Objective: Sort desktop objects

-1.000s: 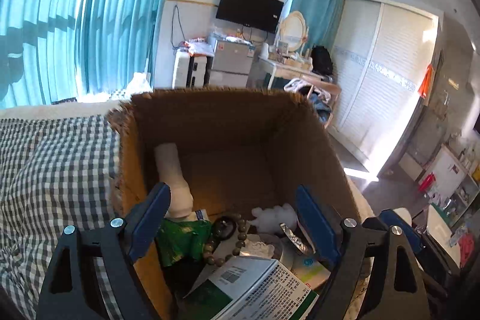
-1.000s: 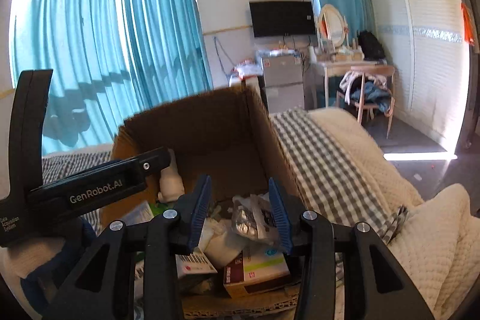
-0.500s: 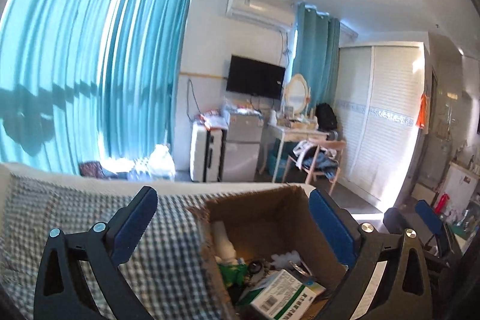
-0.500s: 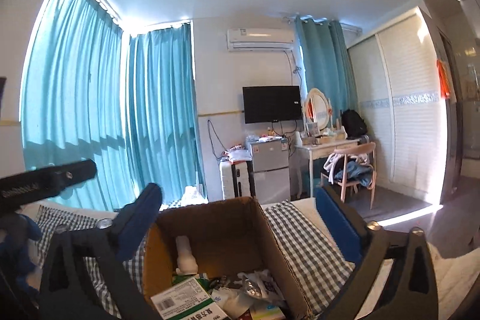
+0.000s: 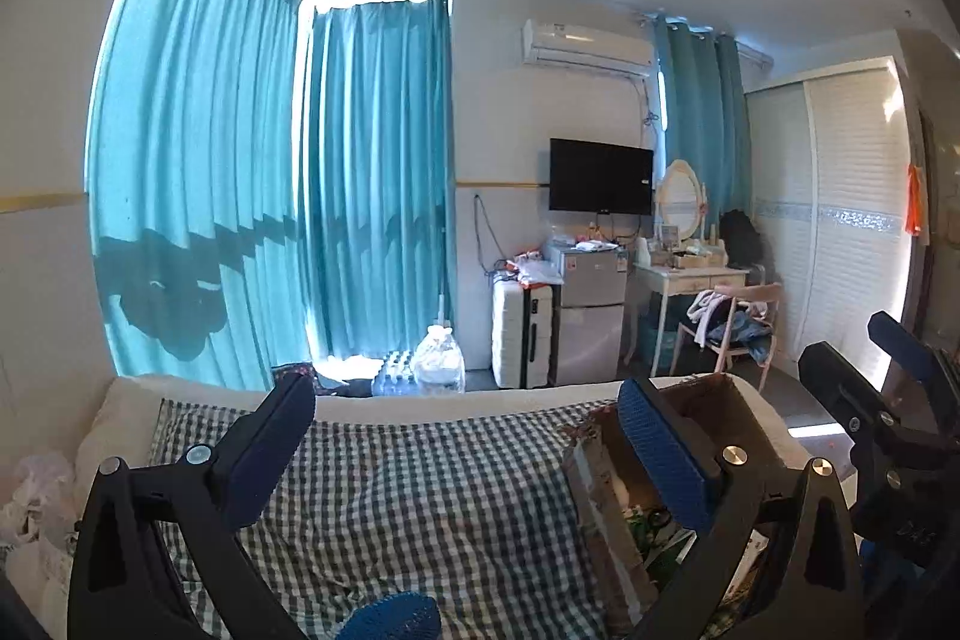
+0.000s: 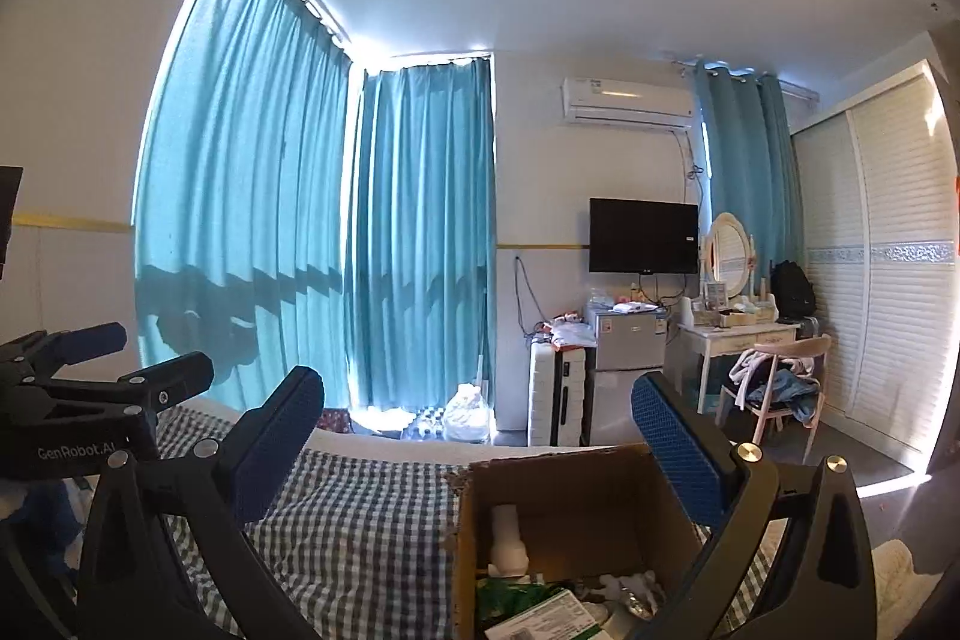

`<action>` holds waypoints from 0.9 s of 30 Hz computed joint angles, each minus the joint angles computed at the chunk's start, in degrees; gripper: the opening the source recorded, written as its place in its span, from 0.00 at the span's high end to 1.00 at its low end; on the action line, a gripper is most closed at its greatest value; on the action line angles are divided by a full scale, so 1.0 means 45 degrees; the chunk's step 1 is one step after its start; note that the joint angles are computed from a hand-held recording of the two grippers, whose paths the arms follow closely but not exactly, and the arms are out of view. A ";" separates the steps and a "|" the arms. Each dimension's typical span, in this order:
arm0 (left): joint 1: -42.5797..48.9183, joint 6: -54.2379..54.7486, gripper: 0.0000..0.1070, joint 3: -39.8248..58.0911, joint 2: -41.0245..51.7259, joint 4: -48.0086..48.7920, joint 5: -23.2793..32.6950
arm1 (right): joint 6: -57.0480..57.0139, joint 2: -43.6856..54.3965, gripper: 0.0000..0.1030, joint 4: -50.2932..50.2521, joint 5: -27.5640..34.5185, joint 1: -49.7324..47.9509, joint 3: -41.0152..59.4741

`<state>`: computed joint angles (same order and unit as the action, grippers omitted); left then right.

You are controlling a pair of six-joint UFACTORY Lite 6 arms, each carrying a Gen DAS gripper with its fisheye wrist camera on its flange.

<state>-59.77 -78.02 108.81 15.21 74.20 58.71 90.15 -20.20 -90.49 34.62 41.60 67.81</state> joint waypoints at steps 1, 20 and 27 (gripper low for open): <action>0.0105 -0.0331 0.04 -0.0462 -0.0224 0.0216 0.0180 | 0.0097 0.0444 0.00 -0.0016 -0.0027 0.0128 0.0230; 0.4471 -0.4094 0.04 -0.7780 -0.1876 0.0569 -0.3360 | 0.5932 0.4927 0.00 -0.4181 -0.2072 -0.0735 -0.0361; 0.4474 -0.4206 0.04 -0.7646 -0.1381 0.0208 -0.3086 | 0.5590 0.5472 0.00 -0.3528 -0.2520 -0.1212 0.0075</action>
